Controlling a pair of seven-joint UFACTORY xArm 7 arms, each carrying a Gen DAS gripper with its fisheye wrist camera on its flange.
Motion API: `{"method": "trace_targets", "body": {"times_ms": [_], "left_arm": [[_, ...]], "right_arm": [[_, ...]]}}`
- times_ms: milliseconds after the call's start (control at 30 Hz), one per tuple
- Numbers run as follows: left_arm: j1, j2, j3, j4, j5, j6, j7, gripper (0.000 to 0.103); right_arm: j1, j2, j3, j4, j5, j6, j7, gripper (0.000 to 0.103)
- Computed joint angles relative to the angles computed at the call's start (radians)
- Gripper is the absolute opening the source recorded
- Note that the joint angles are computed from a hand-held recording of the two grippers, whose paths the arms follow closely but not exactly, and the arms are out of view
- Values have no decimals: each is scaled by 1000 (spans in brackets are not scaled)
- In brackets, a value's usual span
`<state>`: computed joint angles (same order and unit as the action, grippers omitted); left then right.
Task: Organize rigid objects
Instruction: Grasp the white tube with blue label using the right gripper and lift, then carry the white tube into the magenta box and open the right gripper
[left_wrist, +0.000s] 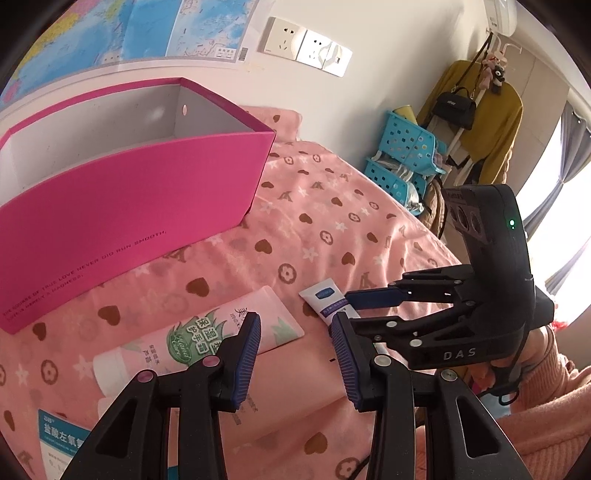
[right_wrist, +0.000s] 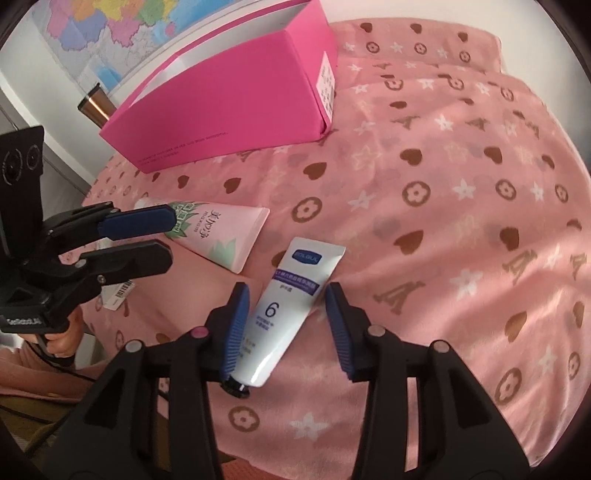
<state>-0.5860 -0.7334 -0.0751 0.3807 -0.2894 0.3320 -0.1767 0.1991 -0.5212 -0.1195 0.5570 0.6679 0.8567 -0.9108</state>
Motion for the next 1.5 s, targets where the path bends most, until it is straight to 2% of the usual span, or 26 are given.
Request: {"method": "trace_targets", "body": {"times_ms": [100, 267, 533, 700, 867, 1100, 1500], "left_arm": [[-9, 3, 6, -4, -7, -6, 2, 41], [-25, 7, 16, -6, -18, -8, 12, 41], [-89, 27, 56, -1, -69, -22, 60, 41], [-179, 54, 126, 14, -158, -41, 145, 42], [-212, 72, 146, 38, -224, -51, 211, 42], [-176, 74, 133, 73, -256, -55, 251, 42], [-33, 112, 85, 164, -175, -34, 231, 40]], "right_arm": [[8, -20, 22, -25, -13, -54, -15, 45], [22, -17, 4, -32, -23, -92, -26, 30], [27, -18, -44, -7, 54, -34, -51, 30], [30, -31, -62, 13, 125, 10, -90, 30], [34, -19, -65, 54, 202, 65, -126, 30], [42, 19, -41, 120, 299, 95, -196, 30], [39, 127, 15, 269, 406, 133, -271, 30]]}}
